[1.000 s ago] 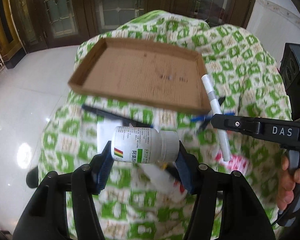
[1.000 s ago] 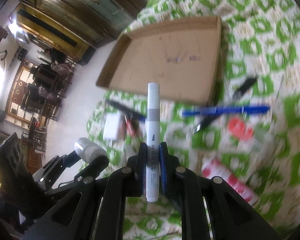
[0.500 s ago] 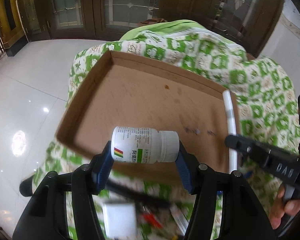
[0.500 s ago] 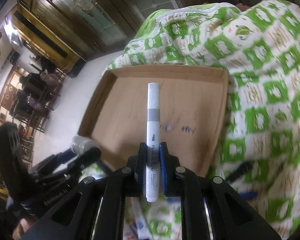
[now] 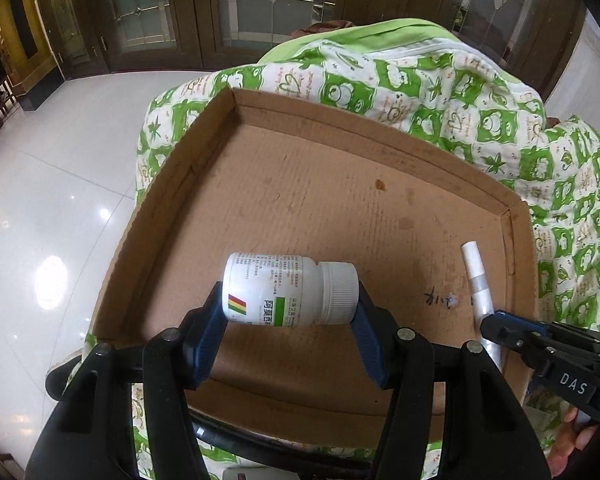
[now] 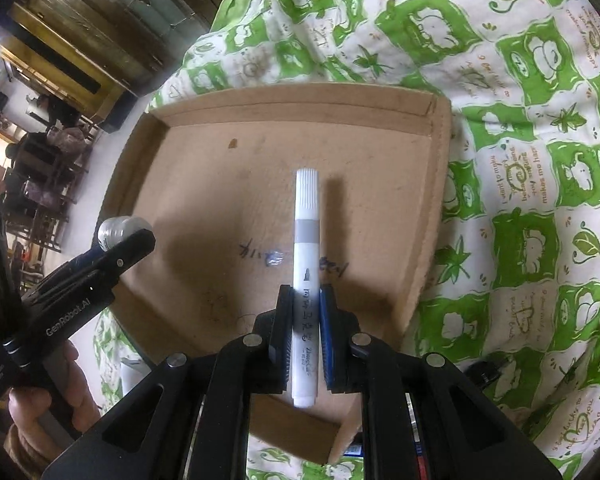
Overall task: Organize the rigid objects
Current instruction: 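Carry both items into the cardboard tray and open both tools to release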
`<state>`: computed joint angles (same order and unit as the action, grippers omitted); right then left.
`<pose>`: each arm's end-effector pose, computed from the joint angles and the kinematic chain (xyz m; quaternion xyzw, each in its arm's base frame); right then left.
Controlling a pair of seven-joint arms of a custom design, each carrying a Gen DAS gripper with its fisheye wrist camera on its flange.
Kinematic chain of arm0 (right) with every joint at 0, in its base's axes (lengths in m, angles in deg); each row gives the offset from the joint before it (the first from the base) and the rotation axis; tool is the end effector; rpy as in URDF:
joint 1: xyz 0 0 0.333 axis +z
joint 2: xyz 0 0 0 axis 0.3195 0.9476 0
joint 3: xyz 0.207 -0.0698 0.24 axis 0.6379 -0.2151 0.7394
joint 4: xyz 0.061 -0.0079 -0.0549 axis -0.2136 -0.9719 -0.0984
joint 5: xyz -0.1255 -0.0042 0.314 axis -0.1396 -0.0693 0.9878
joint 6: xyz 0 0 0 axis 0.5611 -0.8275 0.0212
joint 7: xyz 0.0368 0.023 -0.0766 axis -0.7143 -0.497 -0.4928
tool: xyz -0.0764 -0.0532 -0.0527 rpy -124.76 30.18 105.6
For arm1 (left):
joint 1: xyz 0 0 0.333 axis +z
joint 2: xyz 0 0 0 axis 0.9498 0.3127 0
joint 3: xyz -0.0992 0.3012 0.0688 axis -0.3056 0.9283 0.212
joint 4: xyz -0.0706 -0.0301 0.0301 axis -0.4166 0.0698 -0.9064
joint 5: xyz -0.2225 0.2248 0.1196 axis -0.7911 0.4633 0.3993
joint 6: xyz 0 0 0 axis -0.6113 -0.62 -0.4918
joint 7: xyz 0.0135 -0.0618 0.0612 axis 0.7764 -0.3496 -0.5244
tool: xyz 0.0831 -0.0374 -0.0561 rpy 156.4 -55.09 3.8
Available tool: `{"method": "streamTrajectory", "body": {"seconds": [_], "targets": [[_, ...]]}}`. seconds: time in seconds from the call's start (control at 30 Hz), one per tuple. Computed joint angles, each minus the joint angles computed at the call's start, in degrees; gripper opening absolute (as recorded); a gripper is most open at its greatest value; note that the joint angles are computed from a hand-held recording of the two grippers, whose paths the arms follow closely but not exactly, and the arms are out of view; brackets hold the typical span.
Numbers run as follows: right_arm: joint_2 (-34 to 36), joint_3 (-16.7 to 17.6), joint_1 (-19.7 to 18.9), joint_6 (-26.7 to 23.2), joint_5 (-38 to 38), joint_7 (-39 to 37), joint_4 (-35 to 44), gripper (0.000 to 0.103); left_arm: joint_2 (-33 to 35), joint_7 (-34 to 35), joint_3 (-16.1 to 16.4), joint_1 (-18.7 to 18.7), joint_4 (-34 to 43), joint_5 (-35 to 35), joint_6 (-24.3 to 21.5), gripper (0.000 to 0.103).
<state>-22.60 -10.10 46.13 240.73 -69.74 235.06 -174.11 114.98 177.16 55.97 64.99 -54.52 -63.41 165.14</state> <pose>0.4966 0.2717 0.3303 -0.4014 0.8846 -0.0283 0.2357 0.6554 -0.1858 0.3213 -0.4165 0.8776 -0.2233 0.0810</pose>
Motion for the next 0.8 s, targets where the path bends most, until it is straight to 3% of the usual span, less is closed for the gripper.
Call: {"method": "streamTrajectory", "body": {"seconds": [0.13, 0.43, 0.6, 0.7, 0.8], "targets": [[0.45, 0.36, -0.53, 0.3, 0.92, -0.39, -0.16, 0.014, 0.28, -0.6, 0.63, -0.49, -0.12, 0.84, 0.29, 0.058], [-0.62, -5.07, 4.29, 0.21, -5.44, 6.36, -0.77, 0.028, -0.18, -2.54, 1.77, -1.26, -1.68, 2.52, 1.39, 0.062], [-3.18, -8.3, 7.48, 0.08, -14.19, 15.46, -2.44, 0.031, -5.2, -2.64, 2.56, -1.19, -9.8, 3.5, 7.78, 0.062], [-5.93, -12.49, 11.97, 0.04, -25.23, 27.69, -3.89, 0.046, -9.51, -0.97, 0.89, 1.03, -17.52, 2.15, 13.5, 0.062], [-8.17, -11.32, 13.12, -2.77, -29.87, 32.91, -4.59, 0.057, -14.01, 3.42, -2.83, 5.37, -25.56, -0.91, 18.29, 0.066]]}}
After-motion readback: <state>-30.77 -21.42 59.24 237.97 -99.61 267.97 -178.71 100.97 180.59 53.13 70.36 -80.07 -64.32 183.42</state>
